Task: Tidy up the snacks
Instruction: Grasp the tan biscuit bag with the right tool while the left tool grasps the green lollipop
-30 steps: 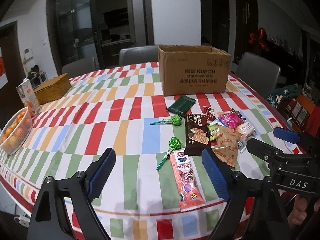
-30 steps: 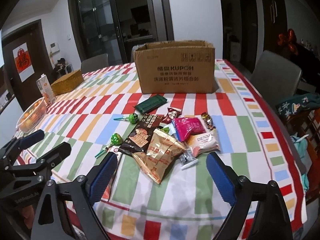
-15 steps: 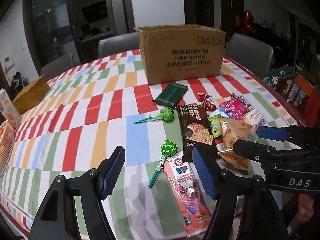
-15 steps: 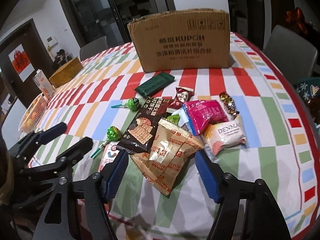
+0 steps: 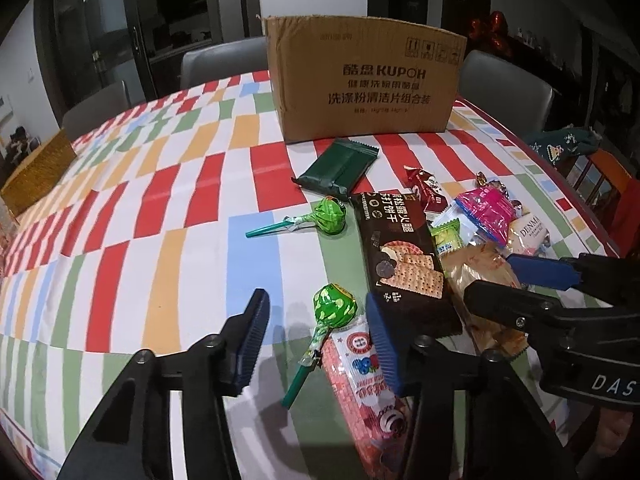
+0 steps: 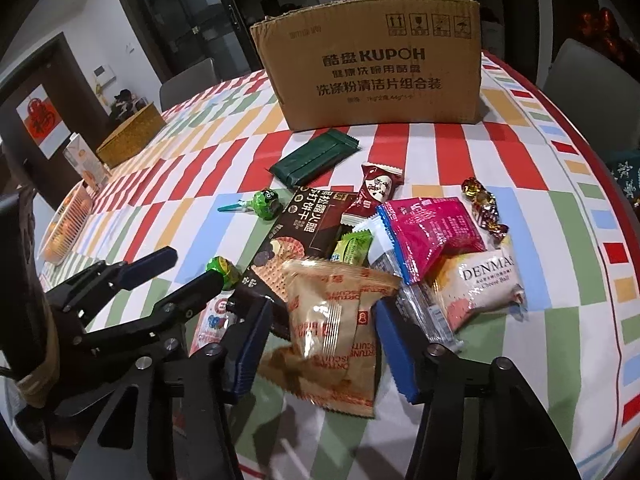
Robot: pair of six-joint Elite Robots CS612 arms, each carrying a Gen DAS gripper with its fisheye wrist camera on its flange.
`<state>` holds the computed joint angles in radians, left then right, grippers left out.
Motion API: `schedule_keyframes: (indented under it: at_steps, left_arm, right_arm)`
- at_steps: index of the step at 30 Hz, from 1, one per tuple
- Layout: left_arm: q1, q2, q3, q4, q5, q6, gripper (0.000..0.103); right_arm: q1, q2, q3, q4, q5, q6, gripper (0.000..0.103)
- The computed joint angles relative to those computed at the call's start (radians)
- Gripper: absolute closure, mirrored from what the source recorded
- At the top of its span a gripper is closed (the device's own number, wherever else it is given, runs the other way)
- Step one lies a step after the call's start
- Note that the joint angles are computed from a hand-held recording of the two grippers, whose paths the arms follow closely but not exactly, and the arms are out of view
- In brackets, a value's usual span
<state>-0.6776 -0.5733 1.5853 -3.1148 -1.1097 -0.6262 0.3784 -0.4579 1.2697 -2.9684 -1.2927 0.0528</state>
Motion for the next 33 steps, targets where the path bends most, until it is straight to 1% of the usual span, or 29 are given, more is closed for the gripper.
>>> schedule_keyframes:
  at_steps: [3,6,8,12,20,22,23,27,29,31,33]
  left_arm:
    - [0.01,0.007,-0.011,0.003,-0.043,-0.006,0.062]
    - [0.017,0.012,-0.021,0.011,-0.076,-0.01,0.07]
    - [0.02,0.014,-0.025,0.018,-0.096,-0.015,0.078]
    - [0.02,0.012,-0.022,0.005,-0.104,-0.026,0.078]
    - [0.007,-0.016,0.007,-0.021,-0.067,-0.053,0.078]
    - [0.003,-0.024,0.017,-0.032,-0.061,-0.062,0.078]
    - [0.001,-0.028,0.021,-0.036,-0.056,-0.066,0.078]
    - [-0.008,-0.039,0.034,-0.047,-0.039,-0.083,0.078]
    - [-0.01,-0.044,0.041,-0.056,-0.039,-0.096,0.078]
    - [-0.015,-0.051,0.052,-0.062,-0.029,-0.105,0.078]
    - [-0.019,-0.057,0.06,-0.064,-0.02,-0.107,0.078]
  right_arm:
    - [0.001,0.006,-0.013,0.022,0.003,-0.007,0.055]
    - [0.002,0.009,-0.02,0.026,0.001,-0.017,0.057]
    - [0.001,0.011,-0.021,0.025,0.002,-0.022,0.058]
    - [0.001,0.01,-0.02,0.021,0.003,-0.035,0.061]
    - [-0.004,0.0,-0.001,-0.019,0.024,-0.04,0.065]
    - [-0.006,-0.005,0.007,-0.03,0.034,-0.042,0.069]
    - [-0.007,-0.008,0.012,-0.039,0.039,-0.044,0.074]
    - [-0.008,-0.016,0.03,-0.078,0.047,-0.053,0.075]
    - [-0.007,-0.018,0.031,-0.06,0.043,-0.062,0.075]
    - [-0.01,-0.018,0.035,-0.058,0.061,-0.055,0.075]
    - [-0.007,-0.02,0.041,-0.076,0.043,-0.063,0.082]
